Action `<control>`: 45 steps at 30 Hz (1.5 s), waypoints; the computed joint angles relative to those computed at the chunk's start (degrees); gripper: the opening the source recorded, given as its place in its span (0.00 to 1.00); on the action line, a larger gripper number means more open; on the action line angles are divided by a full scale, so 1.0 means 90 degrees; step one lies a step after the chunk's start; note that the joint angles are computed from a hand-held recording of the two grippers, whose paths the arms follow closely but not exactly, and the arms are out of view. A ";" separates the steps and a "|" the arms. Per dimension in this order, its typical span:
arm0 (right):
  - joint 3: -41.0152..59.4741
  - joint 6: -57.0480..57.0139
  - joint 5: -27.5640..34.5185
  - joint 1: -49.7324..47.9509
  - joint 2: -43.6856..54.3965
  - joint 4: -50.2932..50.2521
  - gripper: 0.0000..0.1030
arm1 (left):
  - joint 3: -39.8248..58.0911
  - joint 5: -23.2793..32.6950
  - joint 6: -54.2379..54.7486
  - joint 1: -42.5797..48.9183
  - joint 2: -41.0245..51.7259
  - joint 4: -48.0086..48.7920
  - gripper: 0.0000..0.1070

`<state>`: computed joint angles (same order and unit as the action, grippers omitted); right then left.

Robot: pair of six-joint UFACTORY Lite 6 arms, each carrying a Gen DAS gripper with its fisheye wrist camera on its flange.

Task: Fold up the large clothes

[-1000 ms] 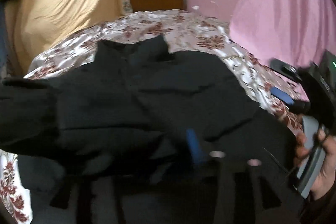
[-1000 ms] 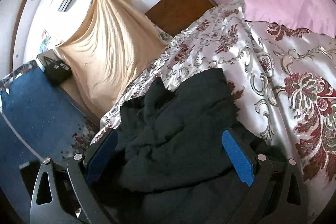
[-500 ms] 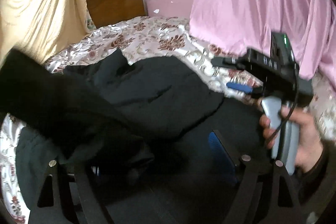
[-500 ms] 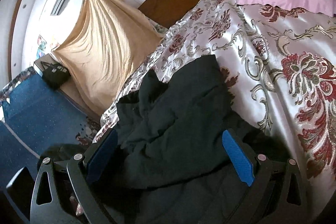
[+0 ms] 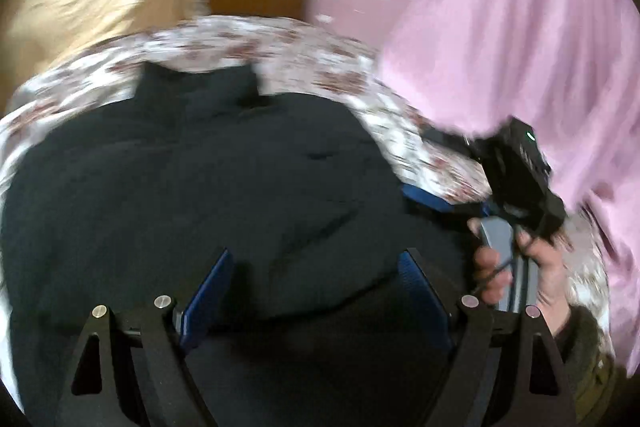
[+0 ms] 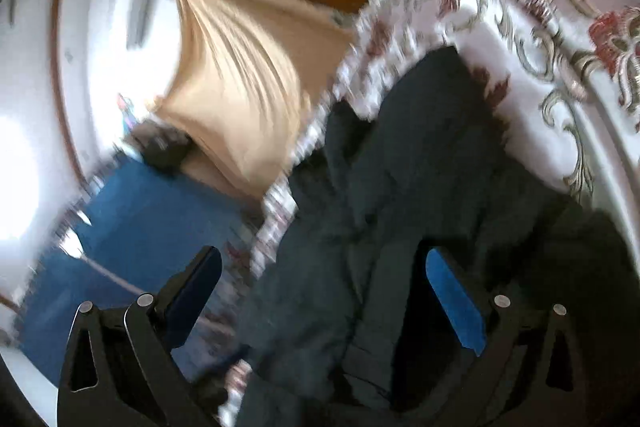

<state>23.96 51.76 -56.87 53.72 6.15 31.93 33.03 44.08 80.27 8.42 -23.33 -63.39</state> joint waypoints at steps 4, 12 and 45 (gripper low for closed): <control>0.1219 -0.2014 0.2144 -0.0002 0.0286 0.1329 0.98 | -0.0419 -0.0908 -0.0159 0.1136 -0.0611 0.0042 0.80; 0.2185 -0.3844 0.3061 0.0155 0.0711 0.3432 0.34 | 0.0765 -0.0622 0.0682 0.3696 0.1521 -0.1020 0.84; 0.4334 -1.1217 0.0444 -0.0231 0.1424 0.8455 0.05 | 0.2570 -0.1743 0.0938 0.2328 0.4594 -0.1762 0.94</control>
